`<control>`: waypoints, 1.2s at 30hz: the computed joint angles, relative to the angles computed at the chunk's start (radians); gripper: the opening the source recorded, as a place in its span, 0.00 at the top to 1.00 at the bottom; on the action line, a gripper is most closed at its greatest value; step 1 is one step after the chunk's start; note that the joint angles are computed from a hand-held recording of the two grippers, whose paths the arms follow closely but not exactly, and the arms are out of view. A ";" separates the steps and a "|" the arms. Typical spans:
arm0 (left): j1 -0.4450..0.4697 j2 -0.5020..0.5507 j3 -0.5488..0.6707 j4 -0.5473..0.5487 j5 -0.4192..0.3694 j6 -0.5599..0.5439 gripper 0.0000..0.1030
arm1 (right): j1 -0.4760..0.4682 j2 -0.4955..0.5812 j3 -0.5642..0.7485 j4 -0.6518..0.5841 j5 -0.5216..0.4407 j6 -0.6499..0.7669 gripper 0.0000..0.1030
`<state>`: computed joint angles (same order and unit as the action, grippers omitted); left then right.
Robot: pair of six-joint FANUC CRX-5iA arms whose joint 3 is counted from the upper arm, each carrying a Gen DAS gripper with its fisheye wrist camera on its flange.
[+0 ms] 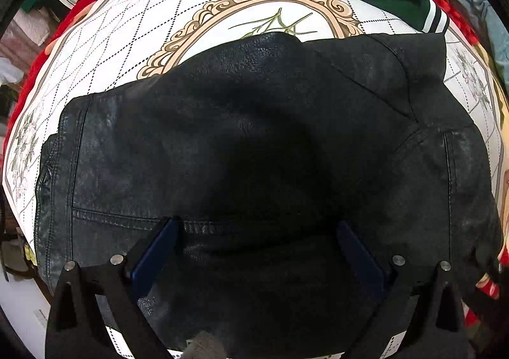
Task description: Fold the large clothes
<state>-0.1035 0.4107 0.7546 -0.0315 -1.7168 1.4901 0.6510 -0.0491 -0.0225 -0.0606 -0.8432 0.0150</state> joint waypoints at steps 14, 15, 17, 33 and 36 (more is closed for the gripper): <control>0.018 0.053 0.088 0.020 -0.048 0.011 0.00 | -0.026 0.021 -0.083 0.141 0.290 -0.186 0.79; 0.023 0.056 0.110 0.014 -0.058 0.017 0.00 | -0.021 0.018 -0.069 0.157 0.278 -0.176 0.80; 0.035 0.039 0.112 0.001 -0.044 0.018 0.00 | -0.016 0.016 -0.044 0.171 0.264 -0.156 0.81; 0.104 0.073 0.067 0.091 -0.007 0.030 0.00 | -0.060 0.124 0.163 -0.008 0.186 0.094 0.82; 0.124 0.078 0.058 0.131 0.002 0.037 0.00 | -0.022 0.176 0.312 0.046 0.058 0.158 0.82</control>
<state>0.0207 0.4883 0.8124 0.0997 -1.7147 1.5269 0.6287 0.1269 0.2894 -0.0150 -0.7856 0.1729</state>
